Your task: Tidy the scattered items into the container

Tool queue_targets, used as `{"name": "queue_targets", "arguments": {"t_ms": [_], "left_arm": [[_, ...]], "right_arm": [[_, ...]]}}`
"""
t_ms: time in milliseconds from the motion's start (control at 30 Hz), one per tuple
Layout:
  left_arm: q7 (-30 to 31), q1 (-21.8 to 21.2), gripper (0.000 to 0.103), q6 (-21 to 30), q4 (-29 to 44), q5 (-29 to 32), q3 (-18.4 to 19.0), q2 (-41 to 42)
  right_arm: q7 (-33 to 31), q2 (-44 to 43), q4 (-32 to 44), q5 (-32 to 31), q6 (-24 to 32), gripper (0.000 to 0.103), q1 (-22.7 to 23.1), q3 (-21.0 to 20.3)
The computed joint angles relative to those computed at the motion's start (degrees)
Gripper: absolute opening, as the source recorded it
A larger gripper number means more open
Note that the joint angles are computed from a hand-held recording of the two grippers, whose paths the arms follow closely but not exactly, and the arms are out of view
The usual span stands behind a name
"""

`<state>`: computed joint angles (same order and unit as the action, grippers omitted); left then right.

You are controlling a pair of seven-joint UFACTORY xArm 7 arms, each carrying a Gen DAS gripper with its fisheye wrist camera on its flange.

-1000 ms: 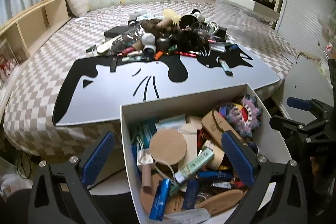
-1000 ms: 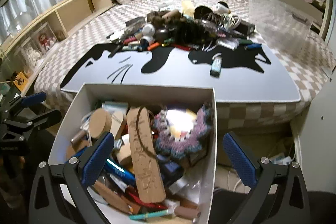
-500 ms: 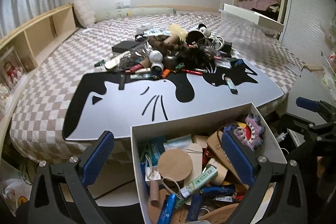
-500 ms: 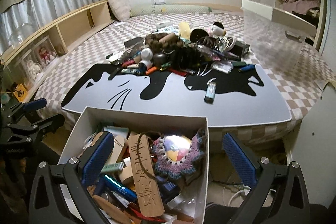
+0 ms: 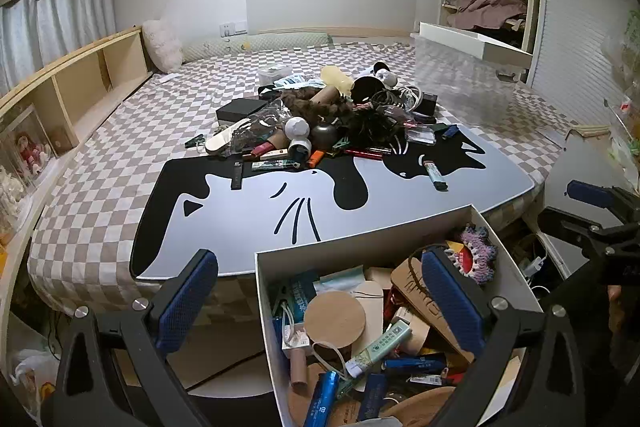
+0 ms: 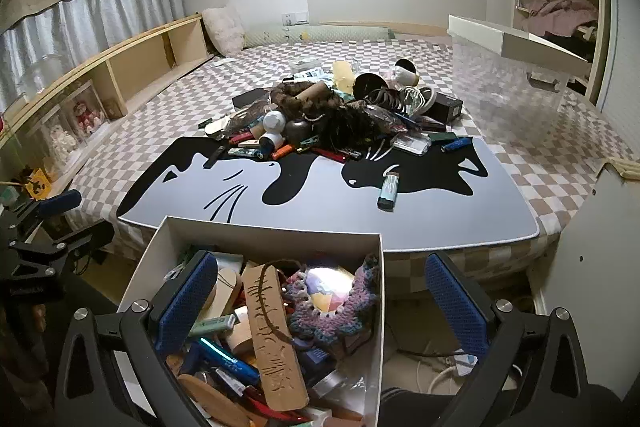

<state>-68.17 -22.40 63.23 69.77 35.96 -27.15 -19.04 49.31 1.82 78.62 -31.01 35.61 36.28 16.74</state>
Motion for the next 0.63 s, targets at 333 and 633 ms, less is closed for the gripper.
{"name": "queue_targets", "arguments": {"t_ms": [333, 633], "left_arm": [[-1.4, -0.2, 0.103, 0.6, -0.1, 0.6, -0.3, -0.3], [-2.6, 0.1, 0.103, 1.5, -0.2, 2.1, -1.2, -0.6]], "right_arm": [[0.3, -0.2, -0.2, -0.5, 0.2, 0.103, 0.2, 0.2], [-1.1, -0.2, -0.7, 0.7, -0.8, 0.103, -0.2, 0.0]]}}
